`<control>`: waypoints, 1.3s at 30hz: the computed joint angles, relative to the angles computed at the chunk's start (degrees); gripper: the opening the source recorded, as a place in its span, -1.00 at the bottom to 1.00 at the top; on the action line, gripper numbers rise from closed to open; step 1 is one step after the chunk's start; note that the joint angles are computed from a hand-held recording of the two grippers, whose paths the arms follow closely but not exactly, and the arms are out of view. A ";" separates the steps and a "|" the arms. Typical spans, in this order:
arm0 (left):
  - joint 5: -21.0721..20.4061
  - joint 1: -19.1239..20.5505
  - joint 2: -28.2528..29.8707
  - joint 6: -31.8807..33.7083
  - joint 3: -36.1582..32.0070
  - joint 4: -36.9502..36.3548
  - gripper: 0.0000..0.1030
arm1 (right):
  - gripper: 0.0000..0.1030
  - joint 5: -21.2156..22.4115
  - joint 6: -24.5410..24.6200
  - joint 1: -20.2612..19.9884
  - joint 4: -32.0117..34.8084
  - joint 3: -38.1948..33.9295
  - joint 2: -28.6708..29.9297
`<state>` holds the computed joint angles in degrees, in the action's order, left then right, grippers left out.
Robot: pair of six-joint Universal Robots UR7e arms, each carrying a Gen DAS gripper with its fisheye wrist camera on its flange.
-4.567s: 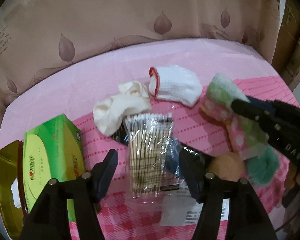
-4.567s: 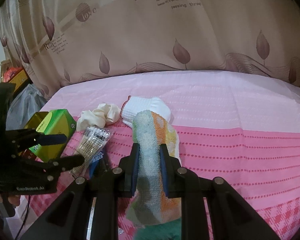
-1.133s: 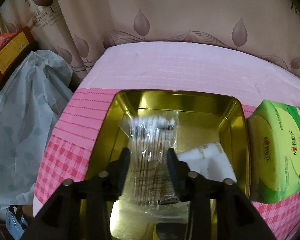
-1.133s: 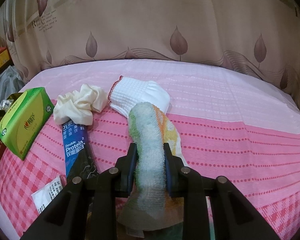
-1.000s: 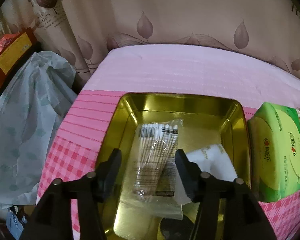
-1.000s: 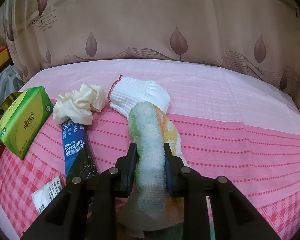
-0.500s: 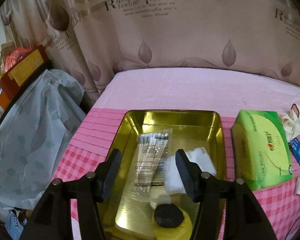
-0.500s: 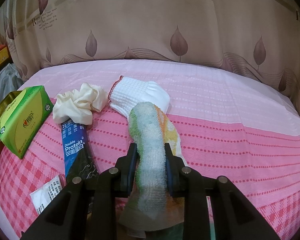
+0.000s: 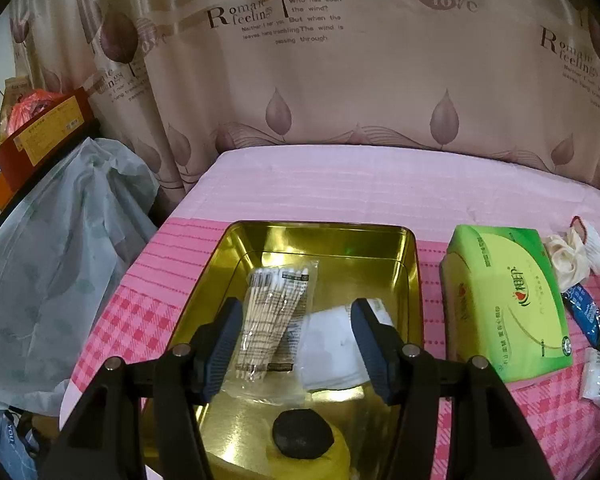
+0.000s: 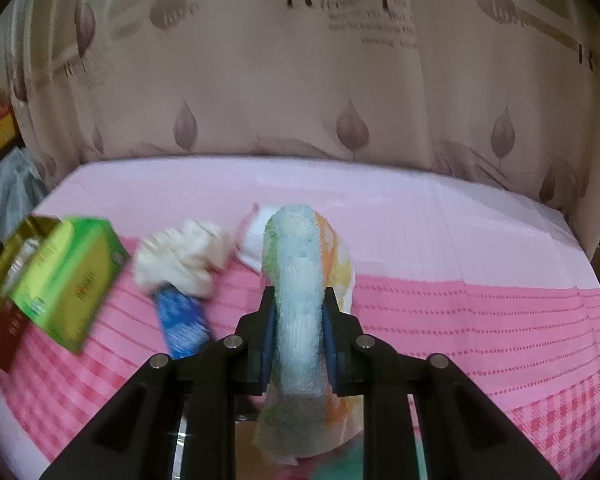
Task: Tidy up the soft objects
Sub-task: 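Carry the striped towel into the gold tray and open the right gripper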
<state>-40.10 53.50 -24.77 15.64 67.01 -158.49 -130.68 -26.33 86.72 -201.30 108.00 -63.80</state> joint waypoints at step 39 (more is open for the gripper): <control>1.57 0.60 -5.71 -2.82 1.72 -5.48 0.12 | -0.62 14.04 9.25 14.04 27.88 -24.99 24.26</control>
<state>-38.53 54.10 -30.48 12.82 68.73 -163.98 -116.63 -17.09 100.76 -173.42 83.02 -39.54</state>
